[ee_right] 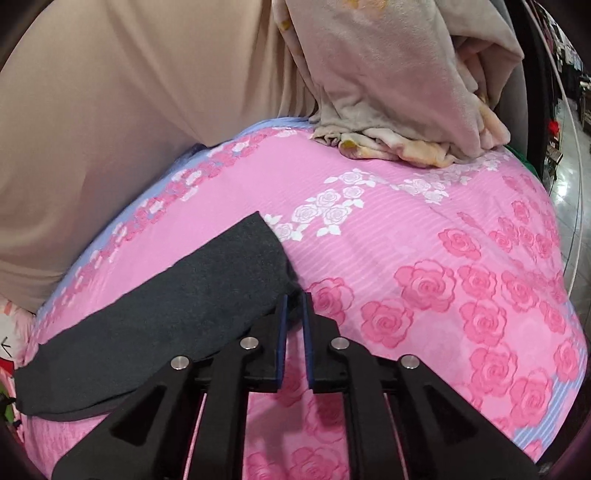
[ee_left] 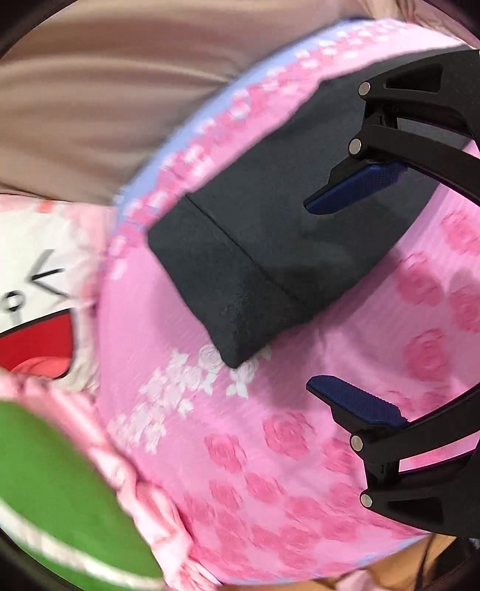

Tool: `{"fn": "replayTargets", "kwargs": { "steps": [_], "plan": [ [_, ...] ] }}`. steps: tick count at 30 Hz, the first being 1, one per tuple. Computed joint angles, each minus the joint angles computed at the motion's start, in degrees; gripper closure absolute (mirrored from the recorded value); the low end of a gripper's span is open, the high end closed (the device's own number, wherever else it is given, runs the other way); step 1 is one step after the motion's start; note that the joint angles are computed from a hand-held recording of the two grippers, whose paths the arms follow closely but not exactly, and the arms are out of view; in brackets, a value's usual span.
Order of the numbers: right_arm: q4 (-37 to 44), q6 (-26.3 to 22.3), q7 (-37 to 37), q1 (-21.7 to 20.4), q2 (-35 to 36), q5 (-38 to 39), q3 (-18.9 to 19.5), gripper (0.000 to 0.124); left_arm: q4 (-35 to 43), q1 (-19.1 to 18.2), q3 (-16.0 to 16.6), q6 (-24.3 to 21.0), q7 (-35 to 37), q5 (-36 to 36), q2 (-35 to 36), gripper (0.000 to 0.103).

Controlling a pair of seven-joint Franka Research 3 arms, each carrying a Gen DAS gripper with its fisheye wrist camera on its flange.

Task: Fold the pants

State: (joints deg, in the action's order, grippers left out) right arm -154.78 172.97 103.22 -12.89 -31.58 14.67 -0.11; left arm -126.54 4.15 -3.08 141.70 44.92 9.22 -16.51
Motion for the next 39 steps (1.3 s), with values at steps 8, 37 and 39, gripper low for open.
{"fn": "replayTargets", "kwargs": {
  "steps": [8,37,39],
  "plan": [
    [-2.50,2.59,3.74,-2.18,-2.61,-1.84,4.54,0.115,3.29,-0.30,1.95,7.90,8.54,-4.70,2.30,0.092],
    [7.24,2.96,-7.73,21.09,6.52,2.63,2.59,0.088,41.29,-10.68,-6.26,-16.68,14.74,-10.50,30.75,0.044],
    [7.98,3.05,-8.24,21.51,8.25,2.79,2.90,0.088,47.49,-11.26,-7.07,-22.13,15.98,-9.60,35.27,0.042]
  ]
}}
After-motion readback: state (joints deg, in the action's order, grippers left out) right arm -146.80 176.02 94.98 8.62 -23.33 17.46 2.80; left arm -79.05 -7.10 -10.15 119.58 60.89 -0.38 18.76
